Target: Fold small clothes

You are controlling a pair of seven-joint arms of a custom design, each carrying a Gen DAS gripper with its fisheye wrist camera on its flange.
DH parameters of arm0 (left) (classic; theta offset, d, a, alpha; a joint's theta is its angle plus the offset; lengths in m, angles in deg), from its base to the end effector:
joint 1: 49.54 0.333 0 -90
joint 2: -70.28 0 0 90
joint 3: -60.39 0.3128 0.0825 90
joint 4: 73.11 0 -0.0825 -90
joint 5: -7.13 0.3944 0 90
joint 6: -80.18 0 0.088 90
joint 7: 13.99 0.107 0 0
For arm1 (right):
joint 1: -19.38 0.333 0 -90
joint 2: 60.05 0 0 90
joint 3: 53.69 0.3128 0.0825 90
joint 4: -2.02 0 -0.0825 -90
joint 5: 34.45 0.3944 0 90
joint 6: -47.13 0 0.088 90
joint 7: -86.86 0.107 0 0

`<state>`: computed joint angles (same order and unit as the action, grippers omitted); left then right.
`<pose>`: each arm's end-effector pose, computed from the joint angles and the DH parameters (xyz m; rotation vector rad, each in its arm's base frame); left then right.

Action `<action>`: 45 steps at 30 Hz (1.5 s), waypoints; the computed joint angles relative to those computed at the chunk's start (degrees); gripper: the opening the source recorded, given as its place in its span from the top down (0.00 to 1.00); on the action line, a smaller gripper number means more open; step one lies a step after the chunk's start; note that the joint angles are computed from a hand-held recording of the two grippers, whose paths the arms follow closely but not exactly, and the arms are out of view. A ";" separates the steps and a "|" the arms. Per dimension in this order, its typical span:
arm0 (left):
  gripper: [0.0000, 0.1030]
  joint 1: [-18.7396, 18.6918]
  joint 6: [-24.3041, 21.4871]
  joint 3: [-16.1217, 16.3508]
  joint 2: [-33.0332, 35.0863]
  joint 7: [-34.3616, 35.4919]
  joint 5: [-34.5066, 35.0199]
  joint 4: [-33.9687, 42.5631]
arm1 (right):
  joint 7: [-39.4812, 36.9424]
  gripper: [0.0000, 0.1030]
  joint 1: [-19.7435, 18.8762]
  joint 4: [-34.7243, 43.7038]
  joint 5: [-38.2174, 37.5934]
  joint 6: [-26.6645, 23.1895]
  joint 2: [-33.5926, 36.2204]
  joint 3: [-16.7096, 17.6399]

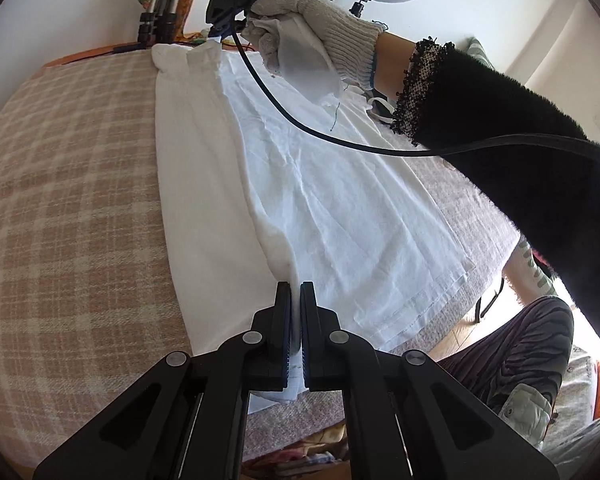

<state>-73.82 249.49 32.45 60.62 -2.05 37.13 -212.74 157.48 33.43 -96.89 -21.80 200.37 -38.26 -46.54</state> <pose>0.2870 -0.4308 0.4184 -1.9636 2.0727 -1.0507 0.6634 0.2391 0.4204 -2.2302 1.2969 -0.3363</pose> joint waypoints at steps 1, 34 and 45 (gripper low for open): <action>0.97 -0.22 -0.06 0.13 0.62 0.58 -0.30 0.43 | 0.19 0.94 -0.13 0.25 -0.05 -0.13 0.50 -0.23; 0.65 1.50 -1.14 -4.40 -10.36 2.08 -5.97 -9.29 | -30.22 0.54 -2.78 -41.83 26.93 -17.94 -42.84 -9.91; 0.65 1.20 -6.75 -5.14 -7.97 1.01 0.40 -6.47 | -24.41 0.52 -2.16 -49.98 25.04 -36.24 -44.59 -12.72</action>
